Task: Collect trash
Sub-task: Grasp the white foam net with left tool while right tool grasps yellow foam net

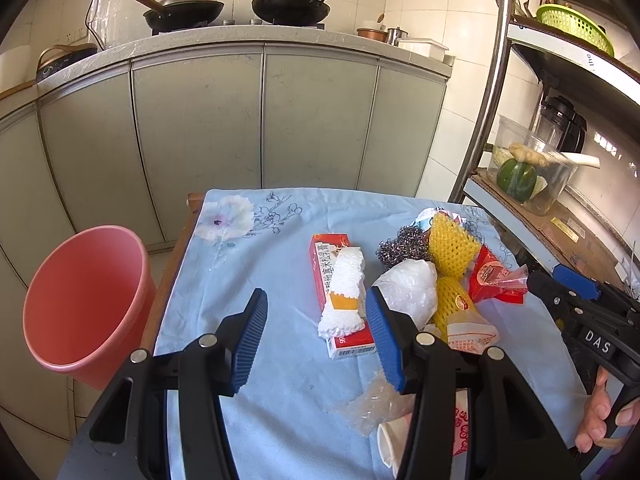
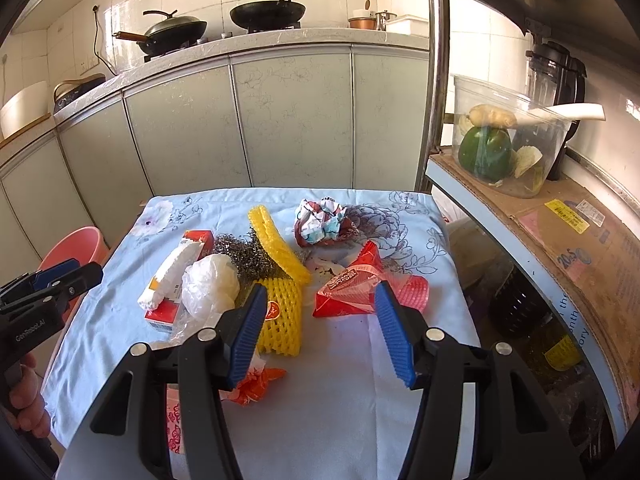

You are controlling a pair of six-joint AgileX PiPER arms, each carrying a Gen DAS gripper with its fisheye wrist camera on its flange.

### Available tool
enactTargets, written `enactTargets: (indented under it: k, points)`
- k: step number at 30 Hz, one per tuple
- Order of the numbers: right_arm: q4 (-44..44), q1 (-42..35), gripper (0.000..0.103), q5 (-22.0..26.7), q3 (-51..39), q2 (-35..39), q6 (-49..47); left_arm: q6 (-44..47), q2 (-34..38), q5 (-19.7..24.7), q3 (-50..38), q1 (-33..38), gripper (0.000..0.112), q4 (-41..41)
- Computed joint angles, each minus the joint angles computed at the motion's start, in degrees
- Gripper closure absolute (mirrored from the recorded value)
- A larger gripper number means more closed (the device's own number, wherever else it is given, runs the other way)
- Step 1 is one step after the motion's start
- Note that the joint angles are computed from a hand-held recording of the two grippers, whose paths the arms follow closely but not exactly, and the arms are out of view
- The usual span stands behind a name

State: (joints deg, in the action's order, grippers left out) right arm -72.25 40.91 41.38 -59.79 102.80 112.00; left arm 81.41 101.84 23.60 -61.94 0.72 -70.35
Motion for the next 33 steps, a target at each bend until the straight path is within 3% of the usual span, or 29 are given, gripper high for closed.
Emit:
enactTargets:
  k: [8, 21, 23, 25, 33]
  points:
    - [-2.68, -1.00, 0.046, -1.78, 1.88, 0.18, 3.34, 4.73, 2.38, 5.53, -0.24, 2.21, 0.062, -1.00]
    - [-6.59, -3.77, 0.047, -7.79, 0.90, 1.61, 2.91, -22.59, 14.76, 8.33, -16.15, -3.59, 0.062, 21.32]
    - [-6.70, -4.53, 0.047, -8.92, 0.15, 2.01, 2.21, -25.34, 16.32, 9.26, -17.90, -3.54, 0.070, 22.99]
    - [-6.69, -5.30, 0.047, -10.01, -0.93, 2.69, 1.36, -26.41, 17.41, 10.11, -19.16, -3.18, 0.078, 23.44]
    - [-1.95, -7.94, 0.047, -13.74, -7.97, 7.06, -8.56, -19.74, 16.00, 11.15, -17.33, -0.85, 0.080, 17.06]
